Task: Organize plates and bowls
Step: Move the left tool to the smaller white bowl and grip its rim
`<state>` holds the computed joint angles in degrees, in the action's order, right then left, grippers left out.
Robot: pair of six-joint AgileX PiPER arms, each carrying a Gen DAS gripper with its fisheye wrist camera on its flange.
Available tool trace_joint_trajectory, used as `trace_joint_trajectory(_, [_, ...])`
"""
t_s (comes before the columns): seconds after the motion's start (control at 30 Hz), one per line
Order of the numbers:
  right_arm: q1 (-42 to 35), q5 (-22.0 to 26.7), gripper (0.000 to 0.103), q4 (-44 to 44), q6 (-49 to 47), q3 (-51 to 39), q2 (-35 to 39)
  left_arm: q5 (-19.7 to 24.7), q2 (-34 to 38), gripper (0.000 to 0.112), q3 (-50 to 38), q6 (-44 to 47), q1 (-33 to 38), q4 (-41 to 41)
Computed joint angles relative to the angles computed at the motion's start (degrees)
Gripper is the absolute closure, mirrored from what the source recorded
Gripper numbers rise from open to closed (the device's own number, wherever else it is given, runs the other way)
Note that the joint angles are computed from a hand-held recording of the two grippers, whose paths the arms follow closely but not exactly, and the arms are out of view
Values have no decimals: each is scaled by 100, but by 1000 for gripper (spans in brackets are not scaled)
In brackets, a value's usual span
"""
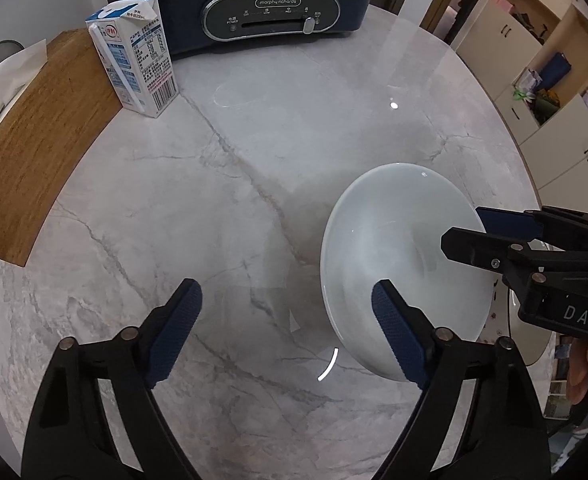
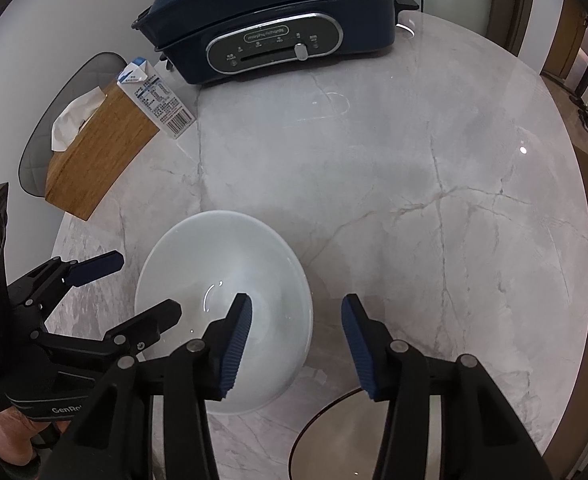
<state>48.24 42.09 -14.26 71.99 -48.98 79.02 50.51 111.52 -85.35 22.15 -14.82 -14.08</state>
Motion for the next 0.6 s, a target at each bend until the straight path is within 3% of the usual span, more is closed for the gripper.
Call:
trace_joint_trajectory(0.03, [10,8,52,-4,-4,-23,36,60,48,55,-44,2,3,-2])
trace_joint_trajectory(0.17, [53,102,67,50,-195,-191,197,96,124,69,-47,112,-3,-82])
trace_joint_trajectory(0.23, [46,177,81,146,-356,-279,286,118,95,85,-21,197,-17,-164])
trace_joint_trajectory(0.3, [96,258,86,125,-366,-348,378,45,17,93,66,177,-84,-73])
trace_joint_trajectory(0.37, [126,237,91,132,-357,-335,397,53,-19,96,113,174,-125,-70])
trace_joint_trajectory(0.6, [252,148,93,71,-31,-308,421,200,-110,102,129,79,-167,69])
